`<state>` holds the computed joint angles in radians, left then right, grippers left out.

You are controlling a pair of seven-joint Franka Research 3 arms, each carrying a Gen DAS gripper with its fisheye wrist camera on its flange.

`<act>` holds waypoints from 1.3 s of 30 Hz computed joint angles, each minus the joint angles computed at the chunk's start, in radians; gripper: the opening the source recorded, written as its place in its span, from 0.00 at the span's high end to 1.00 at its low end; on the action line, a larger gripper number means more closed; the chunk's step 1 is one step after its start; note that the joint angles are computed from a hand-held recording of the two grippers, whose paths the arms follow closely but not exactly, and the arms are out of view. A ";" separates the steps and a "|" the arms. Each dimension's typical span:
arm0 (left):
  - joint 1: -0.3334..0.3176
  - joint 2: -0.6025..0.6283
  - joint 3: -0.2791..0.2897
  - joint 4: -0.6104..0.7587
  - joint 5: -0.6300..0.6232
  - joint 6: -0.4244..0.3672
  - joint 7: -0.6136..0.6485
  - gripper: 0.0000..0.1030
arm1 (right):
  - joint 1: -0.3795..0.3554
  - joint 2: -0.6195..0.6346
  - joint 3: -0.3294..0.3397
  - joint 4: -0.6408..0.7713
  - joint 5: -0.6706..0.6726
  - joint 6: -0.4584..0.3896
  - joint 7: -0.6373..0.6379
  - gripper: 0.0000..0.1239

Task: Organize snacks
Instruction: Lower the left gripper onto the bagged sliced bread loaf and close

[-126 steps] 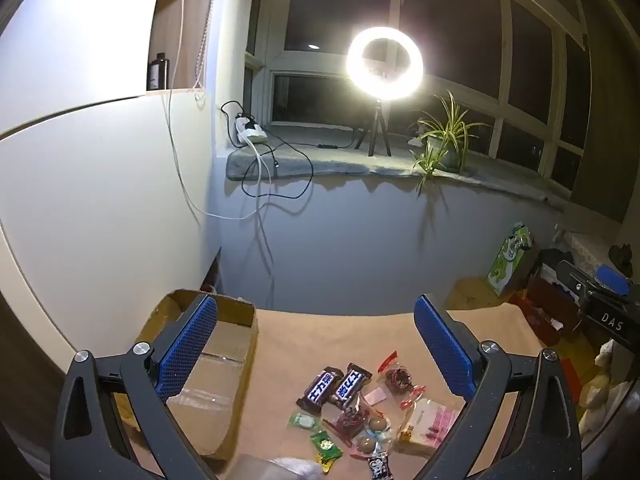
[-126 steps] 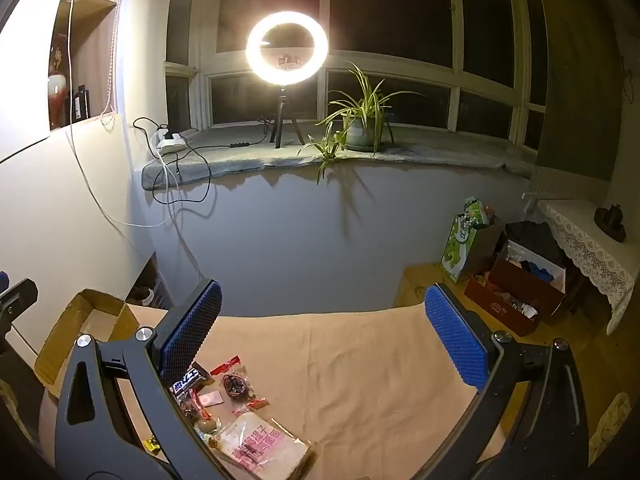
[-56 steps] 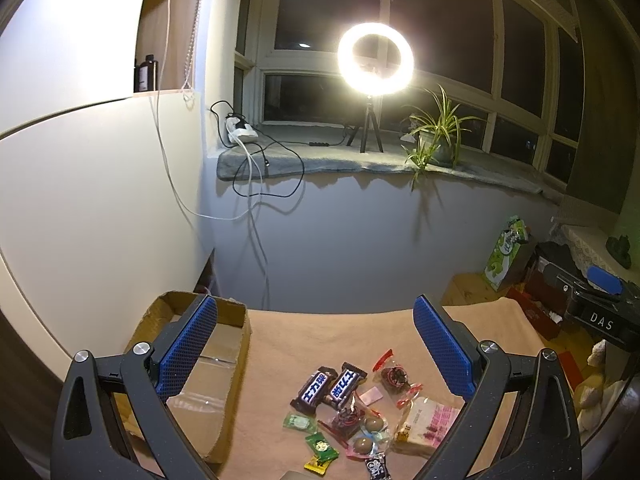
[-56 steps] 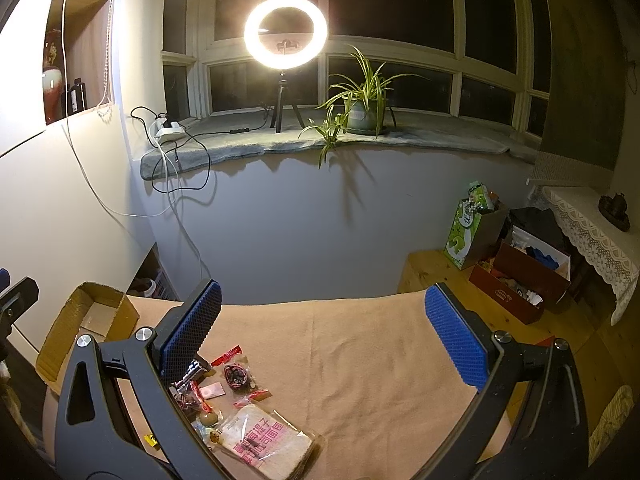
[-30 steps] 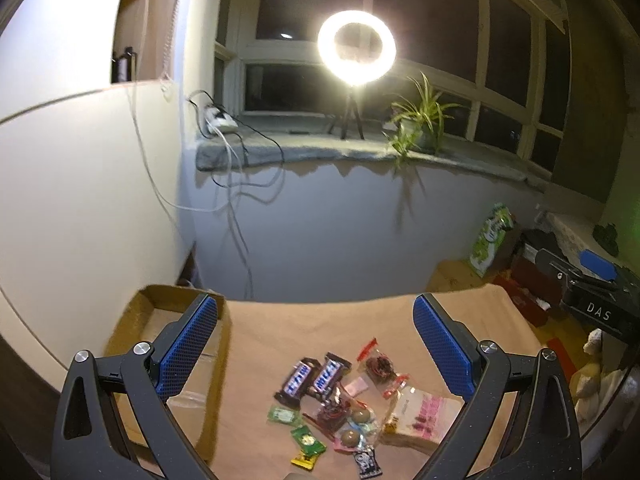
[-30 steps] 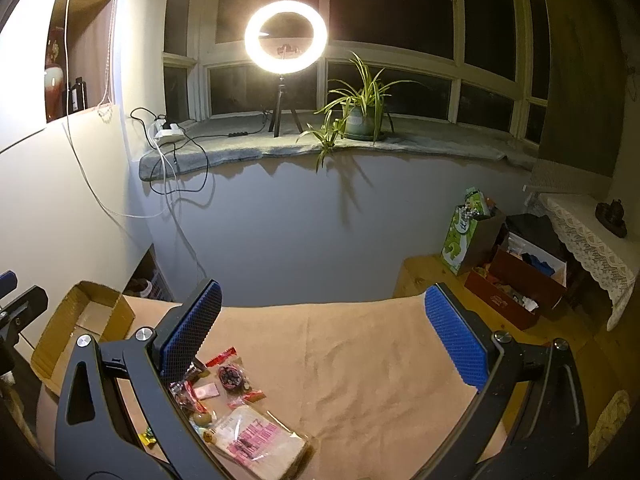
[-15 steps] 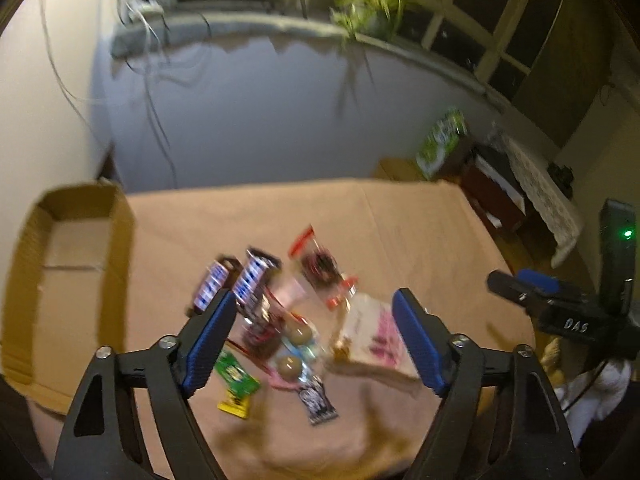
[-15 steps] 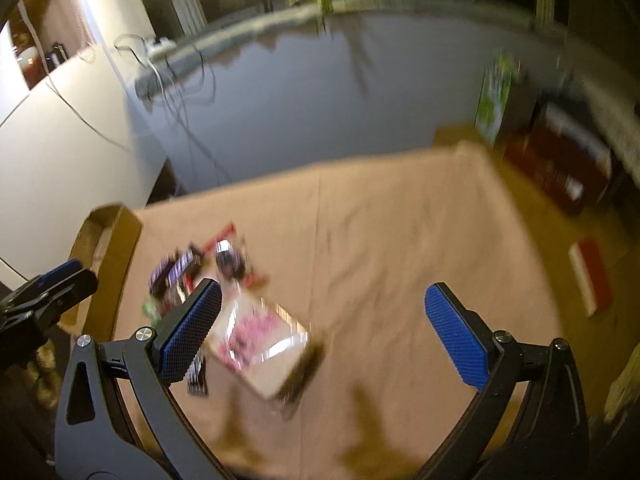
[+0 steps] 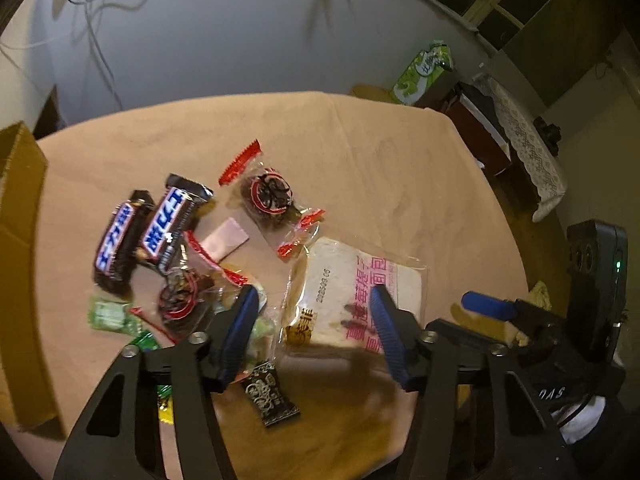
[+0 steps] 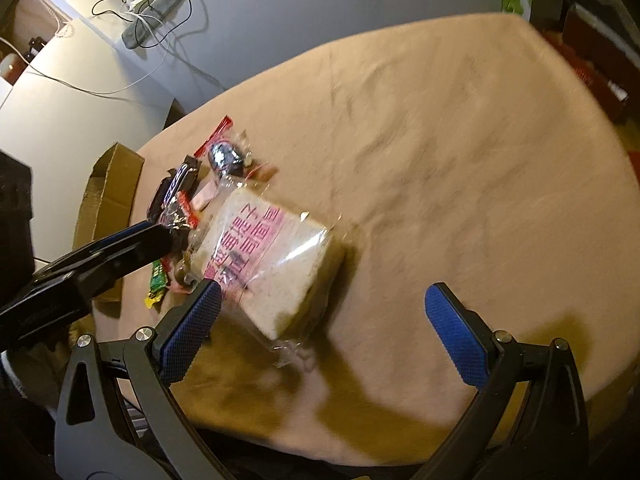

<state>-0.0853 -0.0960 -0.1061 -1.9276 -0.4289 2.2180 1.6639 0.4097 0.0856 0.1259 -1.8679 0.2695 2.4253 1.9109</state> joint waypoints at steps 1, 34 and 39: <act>0.001 0.009 0.003 0.009 -0.009 -0.015 0.001 0.54 | 0.001 0.011 0.001 0.014 0.004 -0.007 0.005 0.17; 0.029 0.051 -0.014 0.022 -0.083 -0.090 0.050 0.60 | -0.024 0.097 0.013 0.083 0.277 -0.047 -0.130 0.58; 0.028 0.022 -0.004 -0.006 -0.102 -0.062 0.053 0.60 | -0.019 0.097 0.012 0.106 0.245 -0.057 -0.135 0.58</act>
<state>-0.0575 -0.0738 -0.1097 -1.9332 -0.5307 2.1558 1.7174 0.3908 0.1830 0.1383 -1.7621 0.5150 2.3685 1.7758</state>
